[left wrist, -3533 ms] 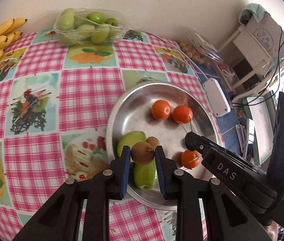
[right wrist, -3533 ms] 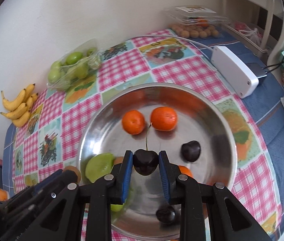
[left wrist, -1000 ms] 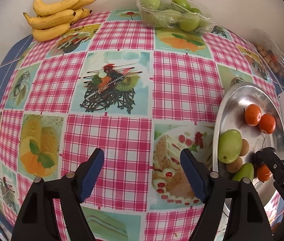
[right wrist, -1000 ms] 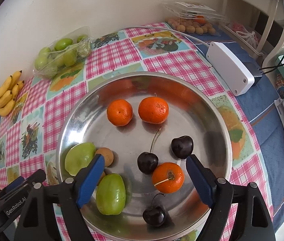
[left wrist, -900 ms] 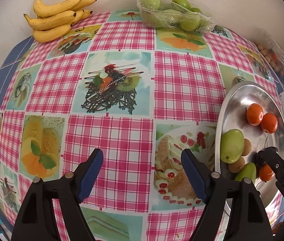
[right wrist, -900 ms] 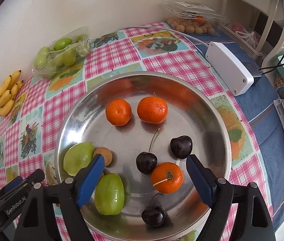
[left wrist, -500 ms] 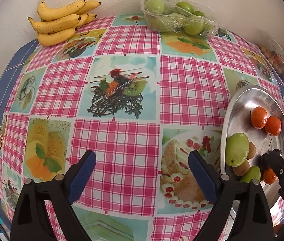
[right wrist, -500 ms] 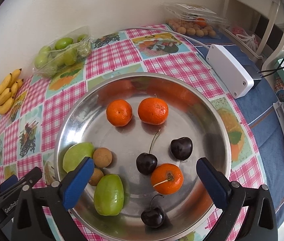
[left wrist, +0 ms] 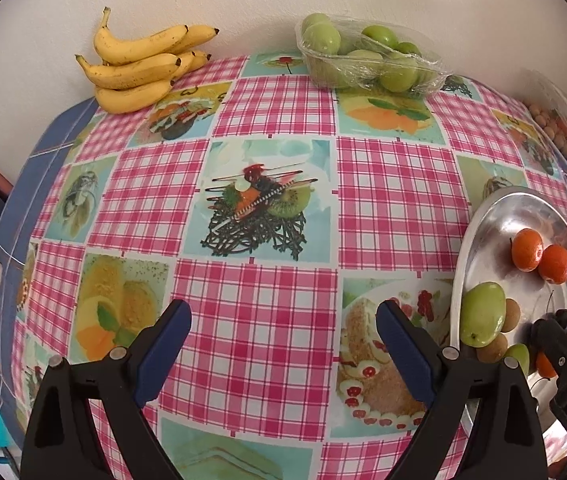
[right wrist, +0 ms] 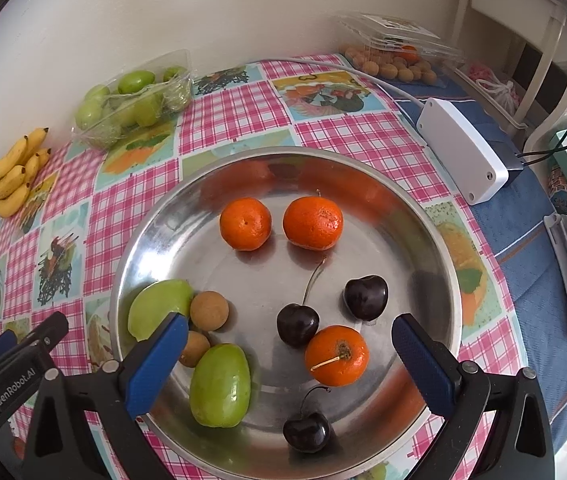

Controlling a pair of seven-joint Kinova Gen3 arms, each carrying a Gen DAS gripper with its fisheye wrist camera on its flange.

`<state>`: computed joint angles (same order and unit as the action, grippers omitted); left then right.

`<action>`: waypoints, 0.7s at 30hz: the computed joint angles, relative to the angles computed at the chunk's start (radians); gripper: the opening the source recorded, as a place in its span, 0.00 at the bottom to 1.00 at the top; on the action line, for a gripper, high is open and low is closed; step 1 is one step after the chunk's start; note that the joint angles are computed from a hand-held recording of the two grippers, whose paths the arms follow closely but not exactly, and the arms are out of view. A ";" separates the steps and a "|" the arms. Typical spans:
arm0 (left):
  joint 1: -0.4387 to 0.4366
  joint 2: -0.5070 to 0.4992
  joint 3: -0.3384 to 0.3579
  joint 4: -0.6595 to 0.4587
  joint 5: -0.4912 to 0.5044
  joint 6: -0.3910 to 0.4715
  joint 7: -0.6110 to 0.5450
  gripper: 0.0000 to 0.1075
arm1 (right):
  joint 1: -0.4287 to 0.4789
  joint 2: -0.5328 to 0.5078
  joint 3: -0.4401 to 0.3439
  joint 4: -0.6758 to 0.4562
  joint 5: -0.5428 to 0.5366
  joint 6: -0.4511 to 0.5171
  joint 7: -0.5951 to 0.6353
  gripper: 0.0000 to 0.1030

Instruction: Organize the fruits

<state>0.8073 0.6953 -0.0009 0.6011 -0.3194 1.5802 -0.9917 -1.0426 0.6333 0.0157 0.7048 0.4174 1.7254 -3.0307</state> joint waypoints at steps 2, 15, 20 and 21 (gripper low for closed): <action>-0.003 -0.010 0.003 0.015 0.007 -0.011 0.007 0.87 | -0.001 0.001 -0.001 -0.003 0.000 0.002 0.002 1.00; -0.003 -0.094 0.015 0.128 -0.021 -0.057 0.054 0.87 | -0.038 0.029 0.005 -0.067 0.000 0.042 0.018 1.00; -0.019 -0.152 0.029 0.209 -0.016 -0.096 0.093 0.87 | -0.072 0.032 0.011 -0.076 0.008 0.034 0.019 1.00; -0.022 -0.166 0.033 0.232 -0.016 -0.105 0.101 0.87 | -0.082 0.031 0.013 -0.075 0.014 0.035 0.017 1.00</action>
